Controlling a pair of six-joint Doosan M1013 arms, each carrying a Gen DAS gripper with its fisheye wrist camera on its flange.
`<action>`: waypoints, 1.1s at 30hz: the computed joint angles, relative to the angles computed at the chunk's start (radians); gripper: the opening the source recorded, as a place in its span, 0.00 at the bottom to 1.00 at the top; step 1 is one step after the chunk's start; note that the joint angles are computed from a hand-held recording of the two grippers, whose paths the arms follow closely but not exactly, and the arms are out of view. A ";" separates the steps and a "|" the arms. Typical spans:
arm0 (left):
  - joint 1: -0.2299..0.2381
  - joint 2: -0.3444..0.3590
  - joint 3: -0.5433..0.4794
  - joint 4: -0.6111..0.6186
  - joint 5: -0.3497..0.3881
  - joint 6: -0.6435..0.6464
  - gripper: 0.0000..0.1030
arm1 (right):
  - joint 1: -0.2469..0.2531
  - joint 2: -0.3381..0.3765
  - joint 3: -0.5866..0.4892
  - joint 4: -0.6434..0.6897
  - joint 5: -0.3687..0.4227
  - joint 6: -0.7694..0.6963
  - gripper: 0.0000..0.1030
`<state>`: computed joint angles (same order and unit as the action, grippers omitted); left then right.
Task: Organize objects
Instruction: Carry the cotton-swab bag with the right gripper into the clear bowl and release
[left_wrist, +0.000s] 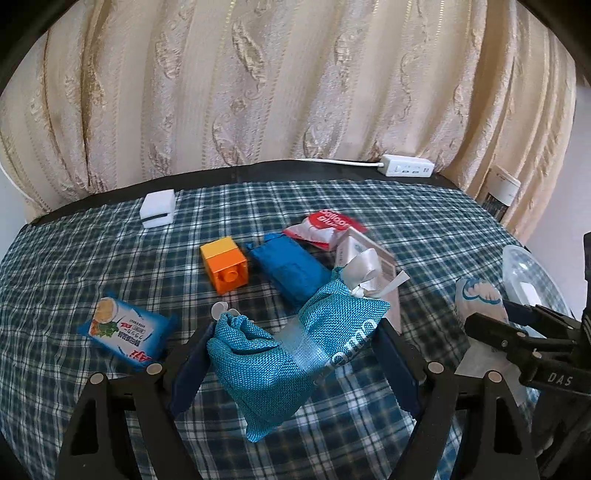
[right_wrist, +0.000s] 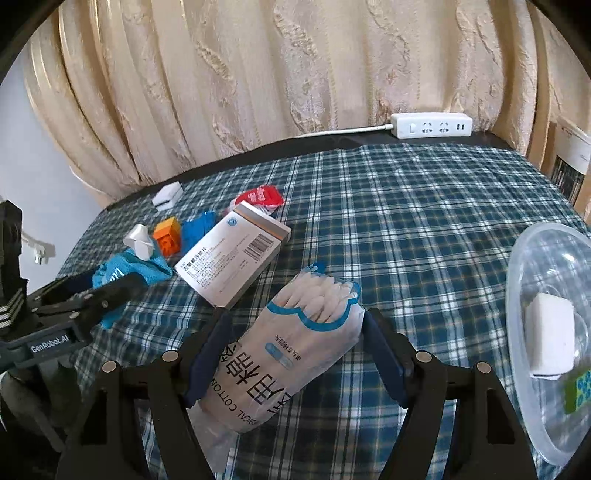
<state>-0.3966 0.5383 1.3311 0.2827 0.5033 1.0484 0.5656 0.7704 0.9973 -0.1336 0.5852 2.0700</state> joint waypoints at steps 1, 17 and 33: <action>-0.001 -0.001 0.001 -0.002 -0.003 0.005 0.84 | 0.000 -0.005 0.008 -0.002 -0.007 0.005 0.72; -0.012 0.004 0.001 -0.017 0.004 0.046 0.84 | -0.010 -0.098 0.143 -0.244 -0.097 0.299 0.72; -0.017 0.011 -0.005 -0.014 0.021 0.052 0.84 | -0.060 -0.198 0.287 -0.658 -0.028 0.802 0.73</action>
